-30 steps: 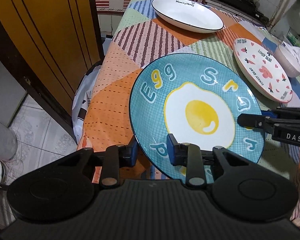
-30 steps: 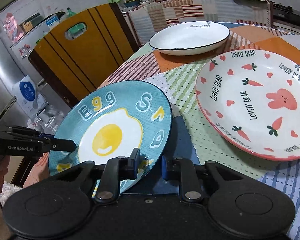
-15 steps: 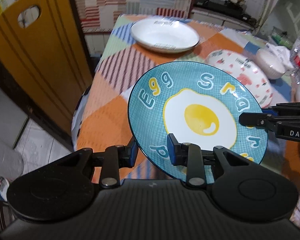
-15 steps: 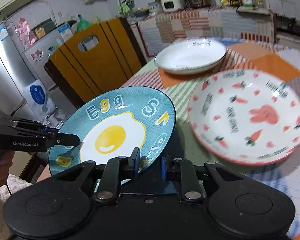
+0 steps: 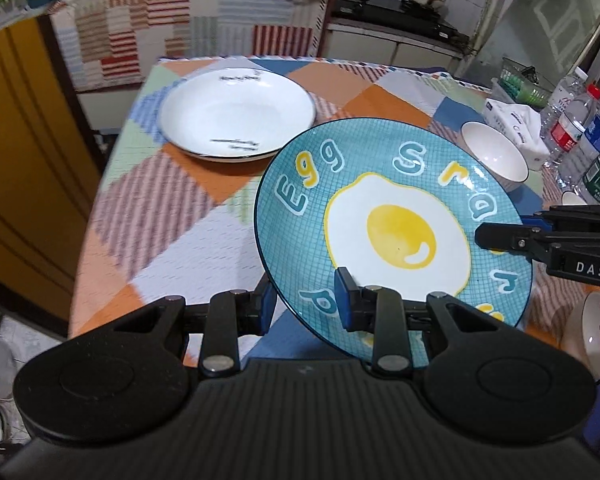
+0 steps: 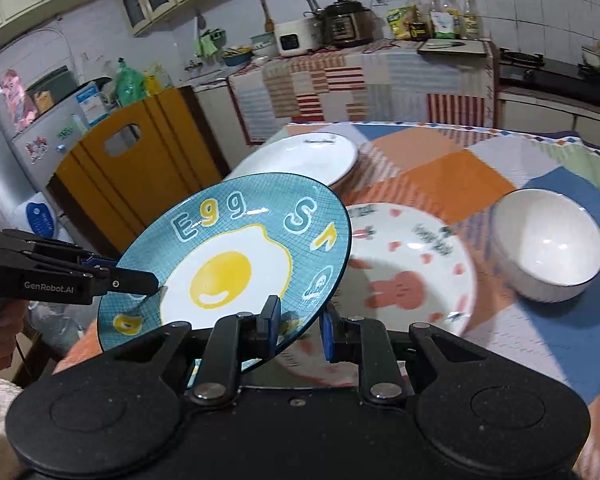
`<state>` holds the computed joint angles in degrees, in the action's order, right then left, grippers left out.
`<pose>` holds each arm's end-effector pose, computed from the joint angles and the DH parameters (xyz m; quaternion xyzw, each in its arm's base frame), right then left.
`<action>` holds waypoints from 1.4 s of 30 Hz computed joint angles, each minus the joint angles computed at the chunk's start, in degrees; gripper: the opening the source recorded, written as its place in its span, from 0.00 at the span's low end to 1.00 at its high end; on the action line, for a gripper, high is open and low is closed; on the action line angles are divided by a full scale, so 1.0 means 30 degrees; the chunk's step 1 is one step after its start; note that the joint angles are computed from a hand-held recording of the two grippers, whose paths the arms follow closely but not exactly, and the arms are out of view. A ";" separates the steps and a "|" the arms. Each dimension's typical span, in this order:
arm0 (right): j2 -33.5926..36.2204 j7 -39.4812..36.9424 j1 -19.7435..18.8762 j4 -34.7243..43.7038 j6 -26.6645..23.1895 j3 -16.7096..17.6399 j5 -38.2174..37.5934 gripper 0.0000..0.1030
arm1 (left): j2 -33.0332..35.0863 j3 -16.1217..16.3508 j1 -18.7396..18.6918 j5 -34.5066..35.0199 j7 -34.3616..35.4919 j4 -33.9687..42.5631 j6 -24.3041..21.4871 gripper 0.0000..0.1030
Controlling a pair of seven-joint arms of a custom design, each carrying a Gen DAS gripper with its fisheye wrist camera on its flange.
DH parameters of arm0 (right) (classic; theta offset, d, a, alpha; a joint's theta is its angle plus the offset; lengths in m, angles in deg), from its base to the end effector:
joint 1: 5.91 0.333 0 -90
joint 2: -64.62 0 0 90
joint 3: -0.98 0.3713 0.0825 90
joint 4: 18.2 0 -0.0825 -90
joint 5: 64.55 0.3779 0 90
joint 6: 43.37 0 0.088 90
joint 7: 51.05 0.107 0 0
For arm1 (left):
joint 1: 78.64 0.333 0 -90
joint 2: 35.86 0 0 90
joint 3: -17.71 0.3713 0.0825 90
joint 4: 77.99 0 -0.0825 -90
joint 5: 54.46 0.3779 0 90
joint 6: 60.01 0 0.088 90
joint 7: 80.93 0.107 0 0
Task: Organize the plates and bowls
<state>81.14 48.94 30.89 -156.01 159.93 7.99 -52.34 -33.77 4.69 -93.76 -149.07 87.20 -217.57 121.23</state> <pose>0.4236 0.3653 0.3558 -0.7430 0.5278 -0.1116 0.3961 0.4434 -0.1347 0.3685 -0.6005 0.7293 -0.3001 0.1323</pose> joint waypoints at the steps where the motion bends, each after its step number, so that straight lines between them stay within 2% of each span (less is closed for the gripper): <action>1: -0.0005 0.0017 -0.0208 -0.0017 -0.0116 -0.0050 -0.0117 0.25 | 0.0341 -0.0032 -0.0019 0.0693 -0.0712 0.0221 -0.0123 0.28; 7: 0.0262 0.1053 -0.1986 0.0177 -0.1052 0.0364 -0.1367 0.25 | 0.2244 -0.0494 0.0340 0.5457 -0.5281 0.1291 -0.0508 0.28; 10: 0.0487 0.1386 -0.2340 0.0363 -0.1510 0.0277 -0.1854 0.25 | 0.2896 -0.0514 0.0441 0.8043 -0.7835 0.1513 -0.0638 0.28; 15: 0.0891 0.2527 -0.4266 0.0779 -0.2437 0.1478 -0.3597 0.25 | 0.3588 -0.0053 0.0437 1.1937 -1.1533 0.1762 -0.1352 0.28; 18: 0.1020 0.2815 -0.4398 0.1138 -0.3171 0.1368 -0.3898 0.25 | 0.3878 0.0368 0.0317 1.4051 -1.3785 0.1928 -0.1913 0.28; 22: 0.1140 0.2965 -0.4110 0.1501 -0.3896 0.0938 -0.3846 0.25 | 0.3973 -0.0022 0.0764 1.5529 -1.4984 0.1924 -0.1833 0.28; 24: 0.1120 0.3015 -0.3612 0.1654 -0.4171 0.0453 -0.3631 0.25 | 0.4036 -0.0229 0.1076 1.6220 -1.5575 0.2019 -0.2060 0.28; 26: 0.1020 0.3055 -0.2486 0.1879 -0.4856 -0.0629 -0.3253 0.25 | 0.4149 0.0165 0.0870 1.7653 -1.6970 0.2145 -0.2495 0.28; 29: 0.0871 0.3326 0.1066 0.2160 -0.5929 -0.4090 -0.3055 0.27 | 0.4310 -0.0097 0.1193 1.8648 -1.8099 0.2213 -0.2548 0.29; 31: 0.0819 0.3544 0.3763 0.2228 -0.6352 -0.6812 -0.3813 0.28 | 0.4380 -0.0912 0.2082 1.8535 -1.8060 0.2273 -0.2723 0.30; 33: 0.0736 0.3997 0.5485 0.2291 -0.6839 -0.8601 -0.4632 0.29 | 0.4433 -0.1550 0.2826 1.8774 -1.7999 0.2320 -0.2945 0.29; 35: 0.0690 0.4692 0.6049 0.2650 -0.7868 -0.9201 -0.5145 0.30 | 0.4428 -0.1372 0.2746 2.0093 -1.8839 0.2307 -0.3171 0.29; 37: 0.0827 0.5771 0.6960 0.3367 -0.9610 -1.0113 -0.5915 0.31 | 0.4464 -0.1245 0.2633 2.1221 -1.9792 0.2259 -0.3150 0.29; 39: 0.1123 0.7205 0.8340 0.3897 -1.0667 -1.1525 -0.7431 0.33 | 0.4521 -0.1706 0.3139 2.1635 -2.0075 0.2263 -0.3194 0.29; 42: 0.1406 0.8741 0.9158 0.4343 -1.1497 -1.2410 -0.9063 0.33 | 0.4718 -0.2424 0.3927 2.1705 -2.0041 0.2430 -0.3515 0.29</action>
<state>85.35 75.16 58.36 -142.98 125.44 -29.24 -79.53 -19.62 -2.58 -81.98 -83.96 27.08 -210.28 110.69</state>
